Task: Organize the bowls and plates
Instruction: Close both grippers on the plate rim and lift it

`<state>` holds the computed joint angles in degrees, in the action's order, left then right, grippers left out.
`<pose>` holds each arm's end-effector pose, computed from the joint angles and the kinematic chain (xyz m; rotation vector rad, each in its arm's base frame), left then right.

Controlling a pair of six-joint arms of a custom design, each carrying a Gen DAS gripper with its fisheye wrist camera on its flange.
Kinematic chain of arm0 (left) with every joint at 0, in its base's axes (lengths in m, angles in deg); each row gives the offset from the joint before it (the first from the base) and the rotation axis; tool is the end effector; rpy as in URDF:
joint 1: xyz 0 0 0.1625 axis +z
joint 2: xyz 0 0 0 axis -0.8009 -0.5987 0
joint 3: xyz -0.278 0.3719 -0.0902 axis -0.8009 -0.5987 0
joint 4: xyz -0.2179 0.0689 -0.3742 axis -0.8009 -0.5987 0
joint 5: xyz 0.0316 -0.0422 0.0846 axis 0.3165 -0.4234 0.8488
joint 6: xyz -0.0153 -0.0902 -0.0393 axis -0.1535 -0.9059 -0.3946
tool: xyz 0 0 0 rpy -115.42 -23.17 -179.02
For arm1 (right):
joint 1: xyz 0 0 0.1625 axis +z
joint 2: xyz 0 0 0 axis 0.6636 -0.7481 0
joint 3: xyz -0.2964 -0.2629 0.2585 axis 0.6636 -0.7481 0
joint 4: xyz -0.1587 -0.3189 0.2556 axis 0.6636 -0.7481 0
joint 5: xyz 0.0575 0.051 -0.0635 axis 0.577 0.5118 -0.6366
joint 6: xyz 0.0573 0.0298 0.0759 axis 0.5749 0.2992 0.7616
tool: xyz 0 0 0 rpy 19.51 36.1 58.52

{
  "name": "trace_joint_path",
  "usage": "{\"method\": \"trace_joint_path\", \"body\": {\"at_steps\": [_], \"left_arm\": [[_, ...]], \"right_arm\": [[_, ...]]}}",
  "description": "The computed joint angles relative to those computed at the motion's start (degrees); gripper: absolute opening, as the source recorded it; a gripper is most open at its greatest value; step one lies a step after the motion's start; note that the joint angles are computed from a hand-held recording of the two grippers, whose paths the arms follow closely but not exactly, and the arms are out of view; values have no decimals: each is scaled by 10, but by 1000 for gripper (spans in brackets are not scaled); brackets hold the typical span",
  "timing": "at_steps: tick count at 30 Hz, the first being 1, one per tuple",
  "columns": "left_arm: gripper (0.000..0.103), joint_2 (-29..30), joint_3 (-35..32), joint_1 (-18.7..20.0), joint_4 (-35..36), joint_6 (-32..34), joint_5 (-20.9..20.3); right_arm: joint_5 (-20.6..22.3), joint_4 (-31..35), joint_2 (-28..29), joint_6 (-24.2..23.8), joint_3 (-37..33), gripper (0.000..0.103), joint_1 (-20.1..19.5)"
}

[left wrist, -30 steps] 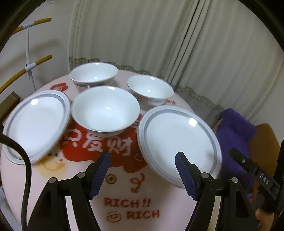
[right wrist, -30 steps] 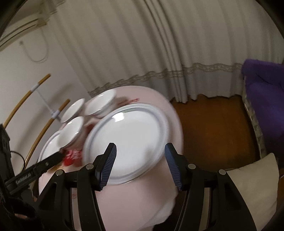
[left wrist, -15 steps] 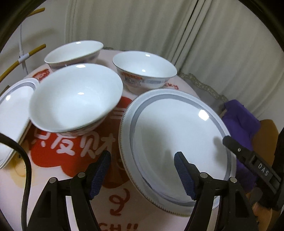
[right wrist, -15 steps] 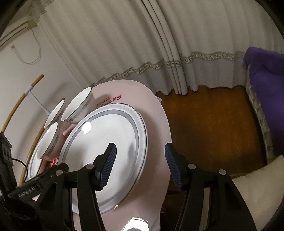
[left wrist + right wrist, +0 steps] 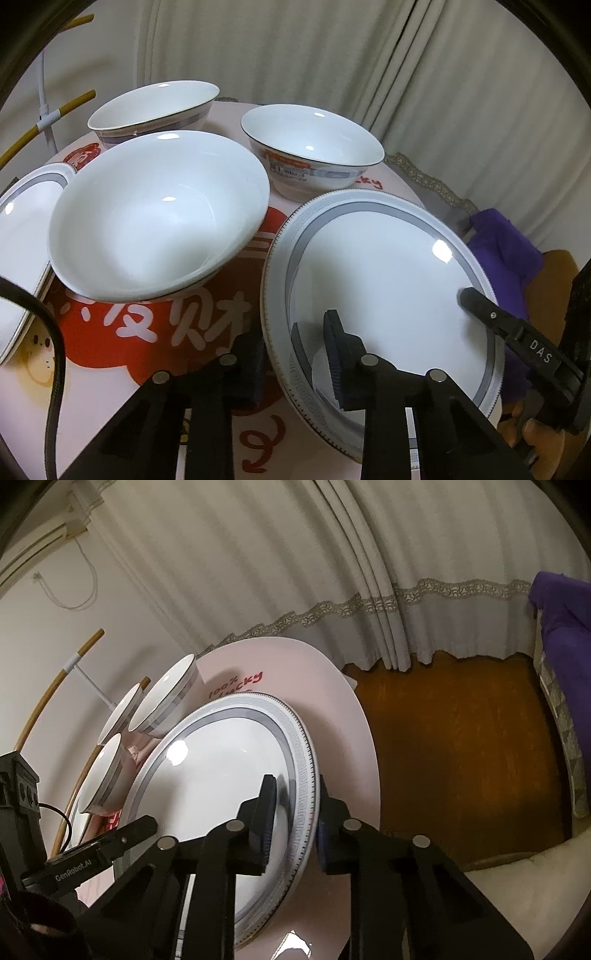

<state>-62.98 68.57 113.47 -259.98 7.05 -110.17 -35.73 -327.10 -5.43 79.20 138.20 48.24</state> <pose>-0.1214 -0.5755 0.0884 0.6901 2.5896 -0.5226 0.0870 -0.4642 0.0693 -0.3602 -2.4230 1.2493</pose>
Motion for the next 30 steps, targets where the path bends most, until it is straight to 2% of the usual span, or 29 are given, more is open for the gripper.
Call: {"method": "trace_joint_path", "body": {"at_steps": [9,20,24,30], "left_arm": [[21,-22,13,-8,10,2,0],[18,-79,54,-16,15,21,-17],[18,-124,83,-26,14,29,-25],[18,-211,119,-37,23,41,-46]], "right_arm": [[-15,3,0,1,2,17,10],[-49,-23,-3,25,27,16,51],[-70,-37,-1,38,34,16,80],[-113,-45,-7,49,36,16,144]]}}
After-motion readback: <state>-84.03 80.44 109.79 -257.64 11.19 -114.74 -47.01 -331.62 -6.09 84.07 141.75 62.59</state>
